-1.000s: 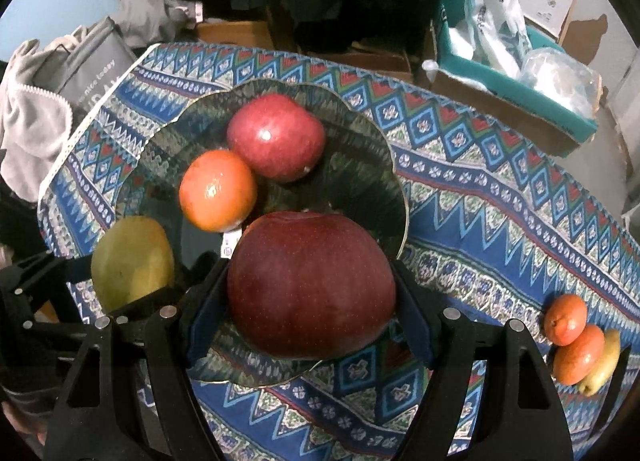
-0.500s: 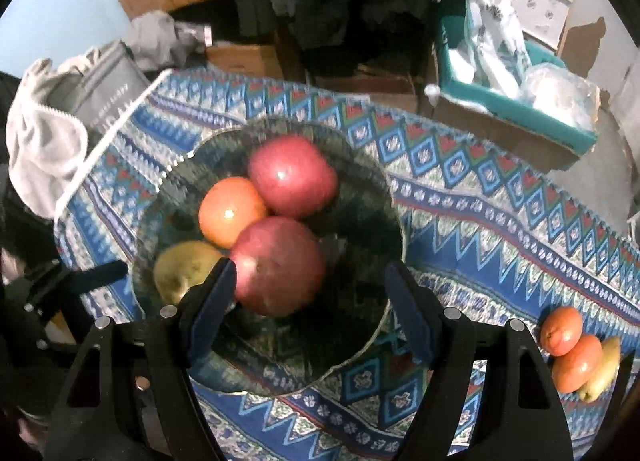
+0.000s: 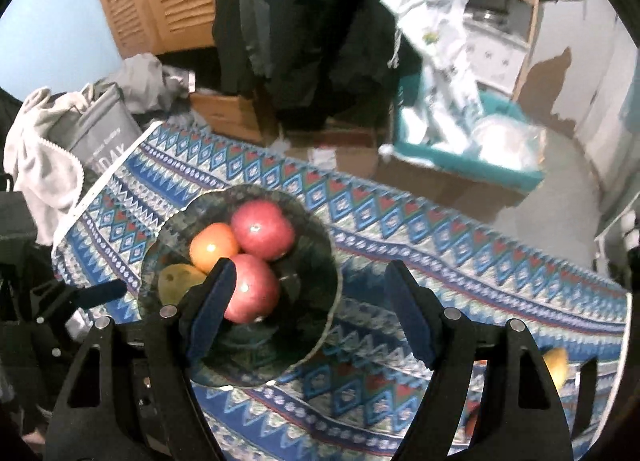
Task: Organize fruits
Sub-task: 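Open both grippers and withdraw them from the plate toward the remaining fruit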
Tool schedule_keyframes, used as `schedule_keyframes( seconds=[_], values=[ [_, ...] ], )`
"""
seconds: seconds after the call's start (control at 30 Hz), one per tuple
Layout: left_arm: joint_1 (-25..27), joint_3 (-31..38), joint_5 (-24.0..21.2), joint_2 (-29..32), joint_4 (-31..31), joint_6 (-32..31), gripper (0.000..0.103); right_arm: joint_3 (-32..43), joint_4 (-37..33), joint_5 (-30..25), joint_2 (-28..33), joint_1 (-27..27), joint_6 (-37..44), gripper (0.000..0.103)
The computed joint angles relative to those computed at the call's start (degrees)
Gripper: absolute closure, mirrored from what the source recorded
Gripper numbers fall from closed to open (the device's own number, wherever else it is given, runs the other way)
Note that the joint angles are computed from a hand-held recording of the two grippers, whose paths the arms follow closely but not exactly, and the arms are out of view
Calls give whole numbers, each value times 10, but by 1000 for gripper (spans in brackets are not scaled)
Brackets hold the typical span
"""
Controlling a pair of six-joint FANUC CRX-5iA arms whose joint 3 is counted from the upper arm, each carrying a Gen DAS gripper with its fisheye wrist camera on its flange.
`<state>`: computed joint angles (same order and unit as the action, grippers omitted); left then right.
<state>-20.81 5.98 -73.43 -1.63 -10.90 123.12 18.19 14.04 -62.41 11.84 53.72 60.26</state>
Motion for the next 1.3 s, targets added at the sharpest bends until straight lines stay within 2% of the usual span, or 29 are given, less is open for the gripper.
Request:
schedule_keyframes(
  seconds=[0.27,0.6,1.17,1.3],
  values=[
    [-28,34,1,6,-15,11,26,-54,50,22,-57,-1,-44,25],
    [-84,96,-10,29,-65,24,26,-123,101,30,-129,-11,-99,25],
    [-151,198,-14,82,-84,16,26,-209,141,39,-229,-50,-157,25],
    [-167,231,-18,100,-84,12,25,-227,152,35,-249,-59,-170,21]
  ],
)
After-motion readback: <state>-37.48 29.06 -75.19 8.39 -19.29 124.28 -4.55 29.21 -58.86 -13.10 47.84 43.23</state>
